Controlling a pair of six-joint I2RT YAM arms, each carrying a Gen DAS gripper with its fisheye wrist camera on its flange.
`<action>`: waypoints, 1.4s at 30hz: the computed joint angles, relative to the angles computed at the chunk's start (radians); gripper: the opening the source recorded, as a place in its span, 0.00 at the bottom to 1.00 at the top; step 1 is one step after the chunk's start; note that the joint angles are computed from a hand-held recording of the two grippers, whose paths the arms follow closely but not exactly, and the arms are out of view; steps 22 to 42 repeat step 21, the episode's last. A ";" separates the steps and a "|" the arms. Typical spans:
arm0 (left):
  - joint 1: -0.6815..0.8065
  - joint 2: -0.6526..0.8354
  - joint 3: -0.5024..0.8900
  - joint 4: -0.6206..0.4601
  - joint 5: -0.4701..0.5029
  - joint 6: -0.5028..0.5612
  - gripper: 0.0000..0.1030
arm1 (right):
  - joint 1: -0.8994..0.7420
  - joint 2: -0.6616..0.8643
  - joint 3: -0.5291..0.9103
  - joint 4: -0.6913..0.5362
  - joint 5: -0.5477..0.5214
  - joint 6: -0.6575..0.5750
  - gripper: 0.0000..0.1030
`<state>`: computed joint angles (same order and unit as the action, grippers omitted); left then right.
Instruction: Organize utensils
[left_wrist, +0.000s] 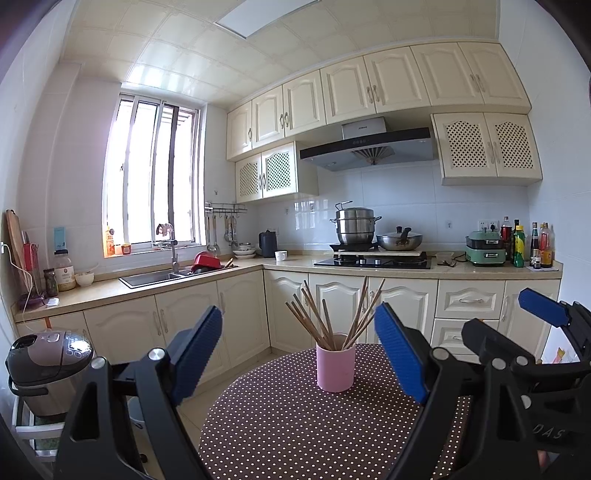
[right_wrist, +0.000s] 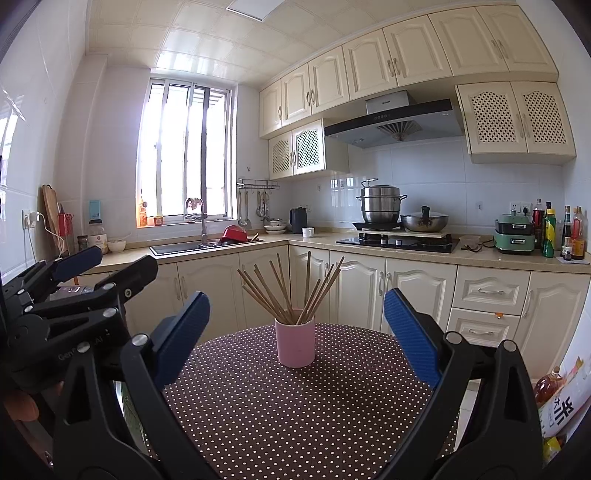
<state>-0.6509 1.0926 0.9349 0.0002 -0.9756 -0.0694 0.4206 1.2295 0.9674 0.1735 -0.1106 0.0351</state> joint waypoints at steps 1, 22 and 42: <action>0.002 0.001 0.000 0.001 0.001 0.000 0.81 | 0.000 0.000 0.001 -0.001 0.000 0.000 0.91; 0.049 0.075 0.019 -0.018 0.039 -0.054 0.81 | -0.006 0.061 0.003 0.018 -0.006 0.006 0.91; 0.049 0.075 0.019 -0.018 0.039 -0.054 0.81 | -0.006 0.061 0.003 0.018 -0.006 0.006 0.91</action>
